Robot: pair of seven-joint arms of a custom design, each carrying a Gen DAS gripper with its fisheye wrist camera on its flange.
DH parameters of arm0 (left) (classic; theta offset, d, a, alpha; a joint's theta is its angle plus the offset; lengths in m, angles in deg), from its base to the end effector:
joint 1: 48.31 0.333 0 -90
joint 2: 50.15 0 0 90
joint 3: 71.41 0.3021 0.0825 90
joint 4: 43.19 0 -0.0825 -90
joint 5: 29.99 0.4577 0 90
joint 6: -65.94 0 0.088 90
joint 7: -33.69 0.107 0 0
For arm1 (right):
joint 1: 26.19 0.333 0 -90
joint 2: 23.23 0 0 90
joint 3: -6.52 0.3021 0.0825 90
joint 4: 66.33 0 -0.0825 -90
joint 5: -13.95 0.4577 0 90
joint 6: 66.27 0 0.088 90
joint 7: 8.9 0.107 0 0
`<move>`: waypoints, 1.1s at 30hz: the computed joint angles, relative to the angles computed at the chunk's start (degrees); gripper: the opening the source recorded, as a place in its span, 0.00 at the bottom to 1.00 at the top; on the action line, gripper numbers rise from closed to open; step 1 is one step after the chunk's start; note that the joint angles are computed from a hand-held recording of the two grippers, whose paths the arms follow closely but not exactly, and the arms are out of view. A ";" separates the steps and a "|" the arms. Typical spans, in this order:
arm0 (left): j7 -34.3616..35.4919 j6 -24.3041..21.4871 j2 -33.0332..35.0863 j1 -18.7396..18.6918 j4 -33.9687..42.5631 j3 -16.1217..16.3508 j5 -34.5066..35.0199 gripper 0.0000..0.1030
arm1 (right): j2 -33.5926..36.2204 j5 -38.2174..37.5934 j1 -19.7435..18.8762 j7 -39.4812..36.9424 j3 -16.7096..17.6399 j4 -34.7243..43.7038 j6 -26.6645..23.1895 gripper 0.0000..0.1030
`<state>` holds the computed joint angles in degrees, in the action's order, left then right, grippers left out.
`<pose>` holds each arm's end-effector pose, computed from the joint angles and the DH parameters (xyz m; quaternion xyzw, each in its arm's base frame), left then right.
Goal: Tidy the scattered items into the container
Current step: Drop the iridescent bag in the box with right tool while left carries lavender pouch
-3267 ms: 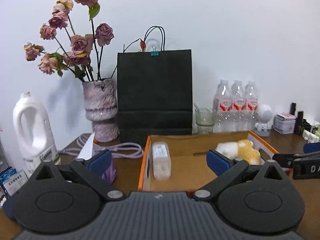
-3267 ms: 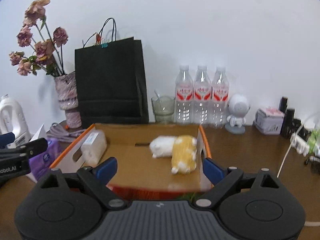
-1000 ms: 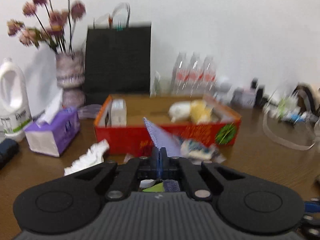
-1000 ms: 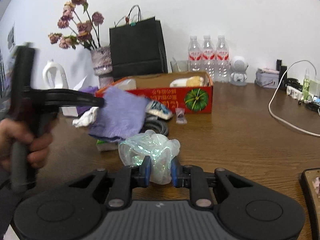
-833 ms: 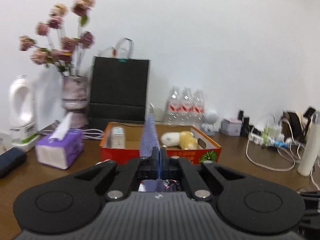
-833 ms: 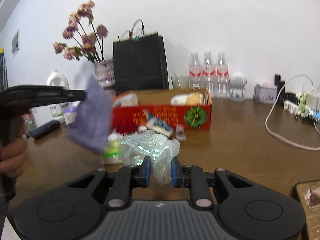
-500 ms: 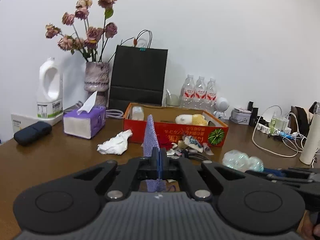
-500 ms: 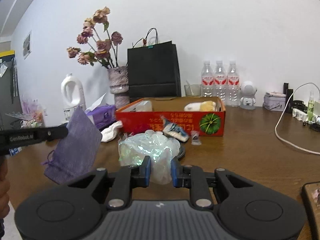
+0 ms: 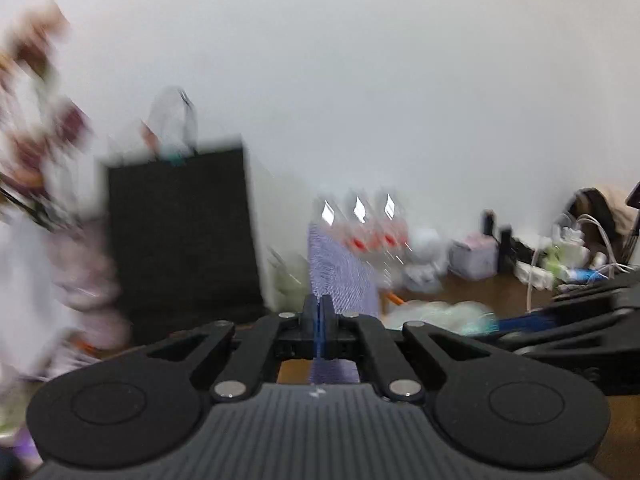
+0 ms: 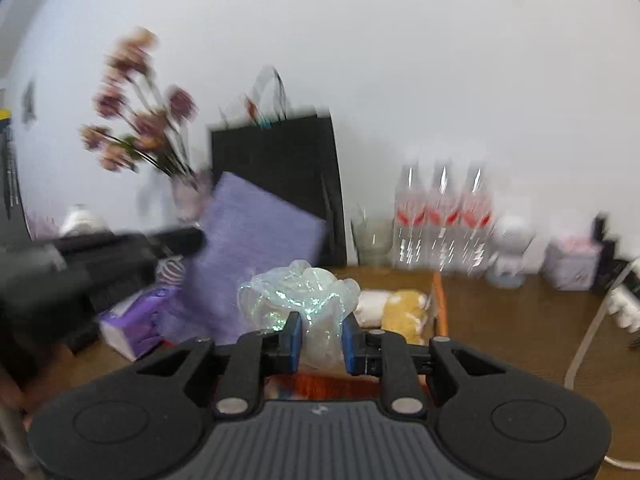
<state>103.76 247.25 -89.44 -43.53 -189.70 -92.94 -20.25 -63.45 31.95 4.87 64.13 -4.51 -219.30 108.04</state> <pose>0.4436 -0.1746 0.5892 -0.5077 0.6265 -0.4335 0.4023 0.4418 0.1313 0.5303 -0.6962 0.5014 -0.2236 0.4624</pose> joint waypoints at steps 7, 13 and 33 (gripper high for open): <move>-1.47 -11.04 21.56 4.21 17.49 1.19 1.15 0.02 | 28.37 -10.61 -13.41 10.84 11.12 25.42 -15.05 0.19; -12.41 -26.61 28.08 8.22 25.99 -0.90 12.14 0.03 | 36.45 -17.46 -16.13 13.95 14.25 32.90 -18.32 0.20; -9.78 -36.00 20.74 -4.79 24.34 11.44 7.66 0.70 | 30.67 -16.45 -17.22 18.92 13.91 32.42 -22.82 0.72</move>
